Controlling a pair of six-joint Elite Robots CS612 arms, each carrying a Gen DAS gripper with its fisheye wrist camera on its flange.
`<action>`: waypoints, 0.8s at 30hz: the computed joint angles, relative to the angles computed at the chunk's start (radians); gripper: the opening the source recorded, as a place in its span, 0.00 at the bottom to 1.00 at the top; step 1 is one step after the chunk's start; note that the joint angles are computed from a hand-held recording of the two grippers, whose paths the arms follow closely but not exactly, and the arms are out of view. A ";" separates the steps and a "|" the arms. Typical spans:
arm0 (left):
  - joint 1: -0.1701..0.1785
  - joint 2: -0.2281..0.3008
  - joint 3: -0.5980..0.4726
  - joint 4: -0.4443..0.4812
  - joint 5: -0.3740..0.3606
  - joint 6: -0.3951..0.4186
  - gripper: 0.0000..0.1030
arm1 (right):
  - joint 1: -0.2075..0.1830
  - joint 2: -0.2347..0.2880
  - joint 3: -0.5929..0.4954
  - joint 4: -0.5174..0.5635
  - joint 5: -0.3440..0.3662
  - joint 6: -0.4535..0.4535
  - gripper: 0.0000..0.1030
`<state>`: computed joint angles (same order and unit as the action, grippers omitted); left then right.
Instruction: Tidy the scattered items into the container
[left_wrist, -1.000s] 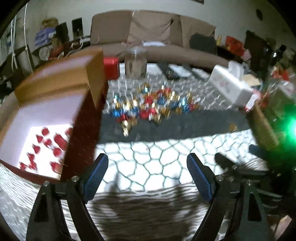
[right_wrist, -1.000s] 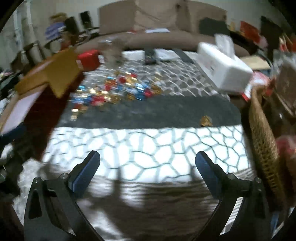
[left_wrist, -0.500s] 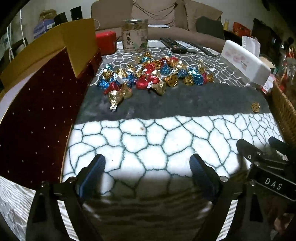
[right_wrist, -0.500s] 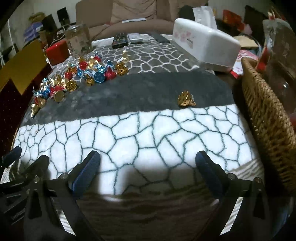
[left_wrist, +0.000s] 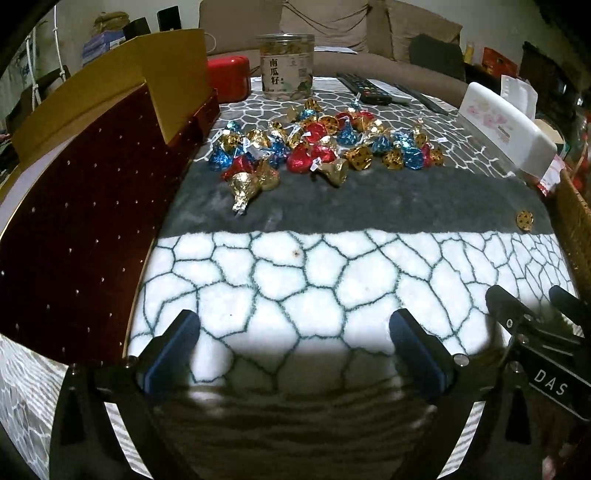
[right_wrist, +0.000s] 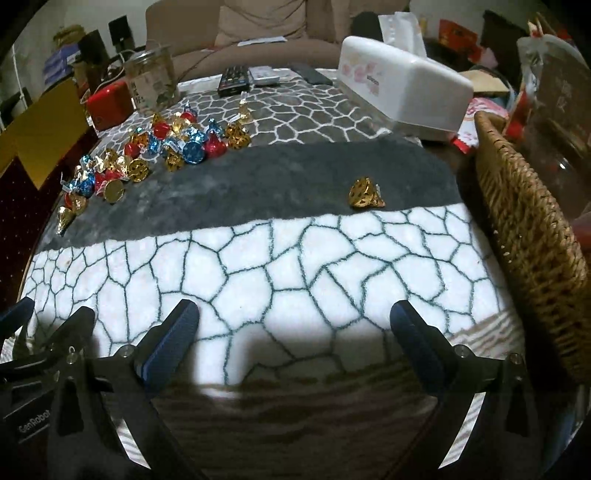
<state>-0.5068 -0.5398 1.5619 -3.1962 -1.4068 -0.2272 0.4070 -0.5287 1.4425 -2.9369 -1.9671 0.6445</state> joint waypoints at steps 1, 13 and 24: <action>0.000 0.000 0.000 0.000 -0.002 0.001 1.00 | 0.000 0.000 0.000 0.001 -0.001 -0.001 1.00; 0.007 -0.001 0.007 -0.020 -0.029 0.045 1.00 | 0.000 -0.001 0.001 0.000 0.000 -0.002 1.00; 0.007 0.000 0.005 -0.020 -0.032 0.043 1.00 | 0.000 0.000 0.000 0.000 0.000 -0.001 1.00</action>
